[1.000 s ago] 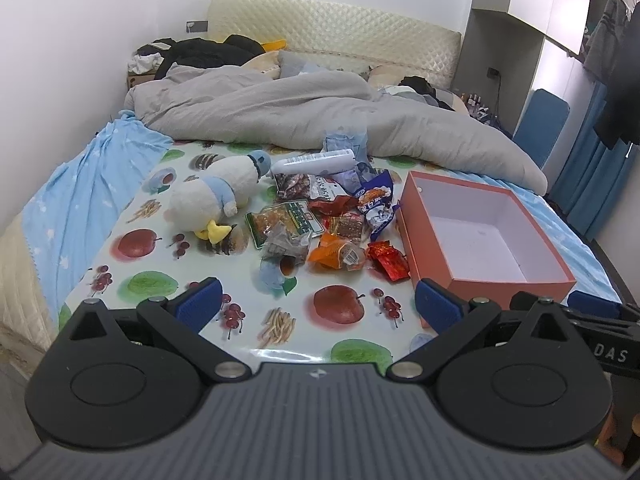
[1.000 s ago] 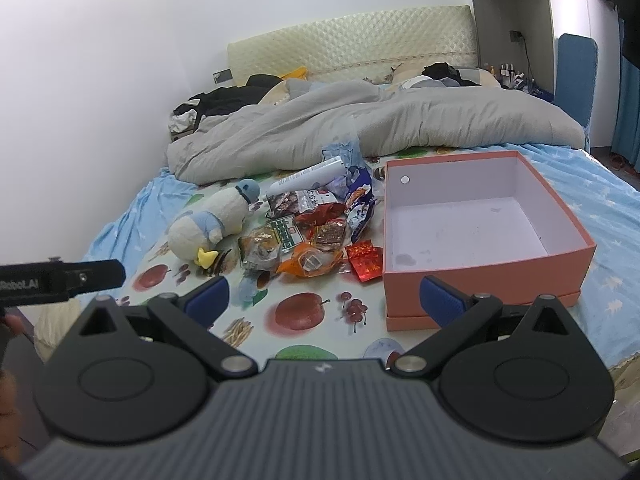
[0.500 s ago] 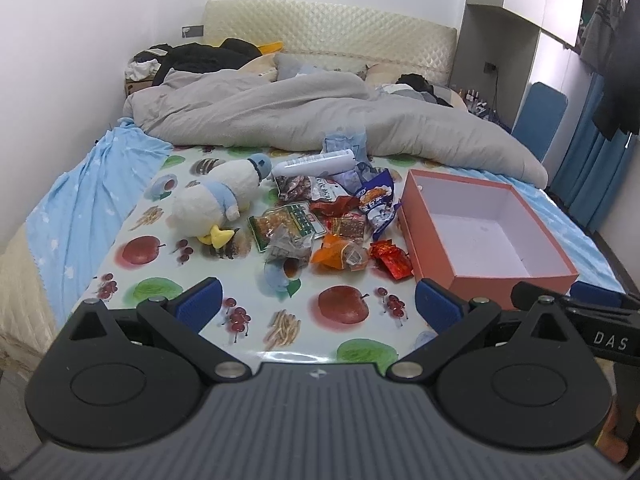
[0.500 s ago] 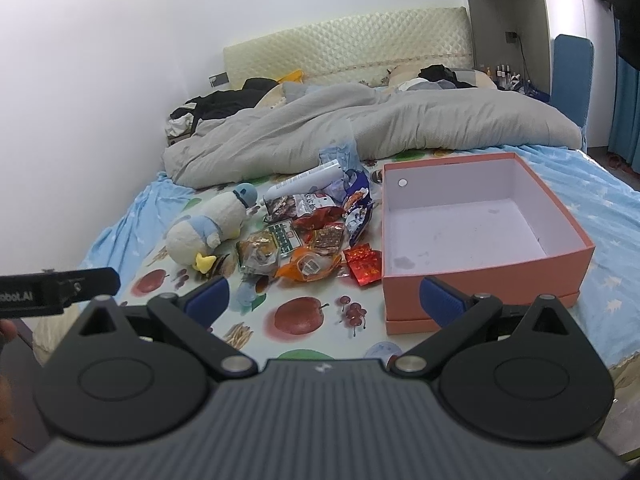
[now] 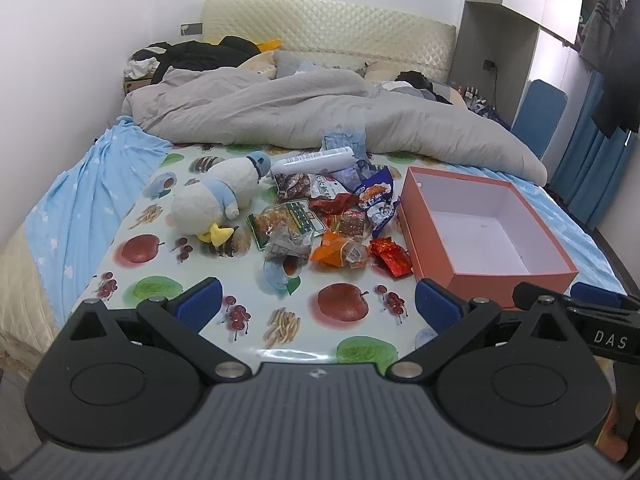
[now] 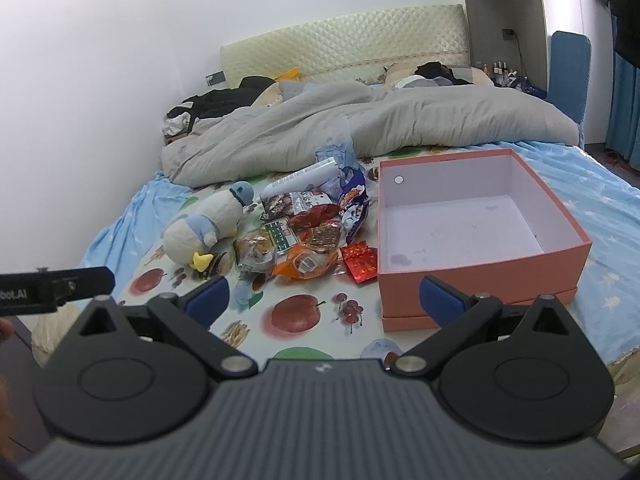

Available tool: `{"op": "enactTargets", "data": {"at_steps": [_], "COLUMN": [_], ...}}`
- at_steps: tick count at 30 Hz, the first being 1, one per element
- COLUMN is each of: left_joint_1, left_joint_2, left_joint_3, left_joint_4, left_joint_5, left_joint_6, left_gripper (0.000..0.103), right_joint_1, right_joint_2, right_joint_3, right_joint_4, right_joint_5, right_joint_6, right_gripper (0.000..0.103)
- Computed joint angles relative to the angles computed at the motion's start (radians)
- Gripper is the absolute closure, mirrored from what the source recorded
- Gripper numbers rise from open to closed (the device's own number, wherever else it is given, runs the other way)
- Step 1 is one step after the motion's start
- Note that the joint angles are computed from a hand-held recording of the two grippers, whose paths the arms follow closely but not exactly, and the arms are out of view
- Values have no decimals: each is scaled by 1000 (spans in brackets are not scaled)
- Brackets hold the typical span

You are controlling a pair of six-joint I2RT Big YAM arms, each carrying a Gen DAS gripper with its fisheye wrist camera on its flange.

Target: Organize snacks

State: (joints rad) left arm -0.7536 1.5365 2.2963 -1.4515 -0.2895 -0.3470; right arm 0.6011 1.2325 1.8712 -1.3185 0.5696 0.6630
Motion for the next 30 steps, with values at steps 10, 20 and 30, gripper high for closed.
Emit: {"op": "enactTargets", "data": {"at_steps": [10,20,30], "left_joint_1": [3,18,18], "left_joint_2": [-23,-63,-4], "left_joint_3": [-38,-120,-65], "left_joint_4": [7,10,1], "left_joint_5": [-3,44,57], "left_joint_6": [-4,-59,-12], "left_gripper": [0,0,0], "right_joint_1": [6,17,-21], "right_joint_2": [-11,-23,-10], "right_joint_3": [-19,-55,-71], "right_joint_4": [11,33,36], "right_joint_5": [-3,-27,-69], "right_joint_6": [5,-5,-18], "right_gripper": [0,0,0]}}
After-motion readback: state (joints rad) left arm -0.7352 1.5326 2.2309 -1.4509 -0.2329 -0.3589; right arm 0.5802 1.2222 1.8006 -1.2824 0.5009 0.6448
